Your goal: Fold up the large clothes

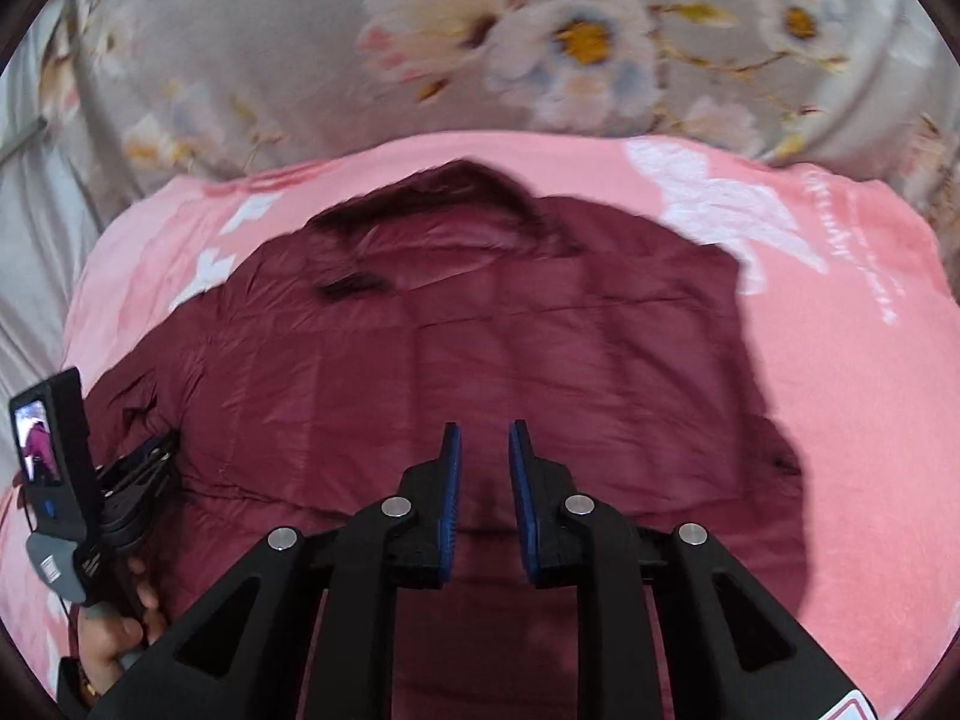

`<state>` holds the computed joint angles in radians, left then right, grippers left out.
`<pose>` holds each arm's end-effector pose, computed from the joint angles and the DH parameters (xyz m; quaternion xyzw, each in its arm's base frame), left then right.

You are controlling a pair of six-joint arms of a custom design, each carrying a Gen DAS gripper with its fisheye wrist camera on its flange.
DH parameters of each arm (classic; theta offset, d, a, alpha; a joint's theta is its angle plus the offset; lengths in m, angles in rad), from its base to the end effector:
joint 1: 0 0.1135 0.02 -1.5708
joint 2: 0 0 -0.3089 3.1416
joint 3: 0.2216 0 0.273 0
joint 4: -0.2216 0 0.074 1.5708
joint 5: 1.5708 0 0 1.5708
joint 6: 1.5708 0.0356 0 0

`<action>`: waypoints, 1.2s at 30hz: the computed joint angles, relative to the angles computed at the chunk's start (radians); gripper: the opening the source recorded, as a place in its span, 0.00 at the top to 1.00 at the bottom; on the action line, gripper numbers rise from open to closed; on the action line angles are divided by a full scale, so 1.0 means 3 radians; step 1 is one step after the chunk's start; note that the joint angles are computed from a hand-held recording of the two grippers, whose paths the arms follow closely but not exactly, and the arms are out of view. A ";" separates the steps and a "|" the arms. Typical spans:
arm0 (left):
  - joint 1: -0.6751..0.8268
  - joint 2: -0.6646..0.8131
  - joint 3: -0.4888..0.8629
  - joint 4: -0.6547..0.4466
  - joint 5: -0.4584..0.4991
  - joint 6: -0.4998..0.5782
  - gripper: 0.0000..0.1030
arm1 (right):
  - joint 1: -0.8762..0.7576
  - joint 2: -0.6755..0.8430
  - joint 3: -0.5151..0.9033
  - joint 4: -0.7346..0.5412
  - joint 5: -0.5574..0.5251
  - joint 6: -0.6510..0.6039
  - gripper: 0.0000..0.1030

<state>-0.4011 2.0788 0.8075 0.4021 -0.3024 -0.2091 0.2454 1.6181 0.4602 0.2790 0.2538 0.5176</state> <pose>0.3502 -0.1370 0.0641 0.0375 0.9291 0.0329 0.3665 0.2598 0.0559 0.1187 0.1691 0.9187 0.0147 0.3565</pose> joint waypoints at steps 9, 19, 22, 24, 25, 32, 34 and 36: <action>0.0017 0.0007 0.0002 0.0010 0.0051 0.0016 0.67 | 0.0365 0.1119 0.0338 0.0510 0.0215 0.0126 0.83; -0.0041 0.0043 0.0065 -0.0064 -0.0073 0.0070 0.67 | 0.0529 0.1265 0.0401 0.0495 0.0521 0.0155 0.84; -0.0068 0.0058 0.0090 -0.0092 -0.0124 0.0085 0.67 | 0.0539 0.1271 0.0430 0.0430 0.0563 0.0133 0.84; -0.0072 0.0058 0.0090 -0.0097 -0.0134 0.0090 0.67 | 0.0552 0.1282 0.0462 0.0374 0.0594 0.0119 0.84; -0.0071 0.0057 0.0090 -0.0098 -0.0132 0.0091 0.67 | 0.0562 0.1282 0.0471 0.0352 0.0611 0.0115 0.84; -0.0090 0.0017 0.0033 -0.0110 -0.0128 0.0125 0.67 | 0.0679 0.1270 0.0518 0.0145 0.0783 0.0137 0.84; -0.0140 0.0013 0.0012 -0.0127 -0.0205 0.0180 0.67 | 0.0716 0.1261 0.0529 0.0081 0.0828 0.0150 0.84; -0.0162 -0.0002 -0.0020 -0.0121 -0.0236 0.0198 0.67 | 0.0695 0.1237 0.0499 0.0106 0.0789 0.0136 0.84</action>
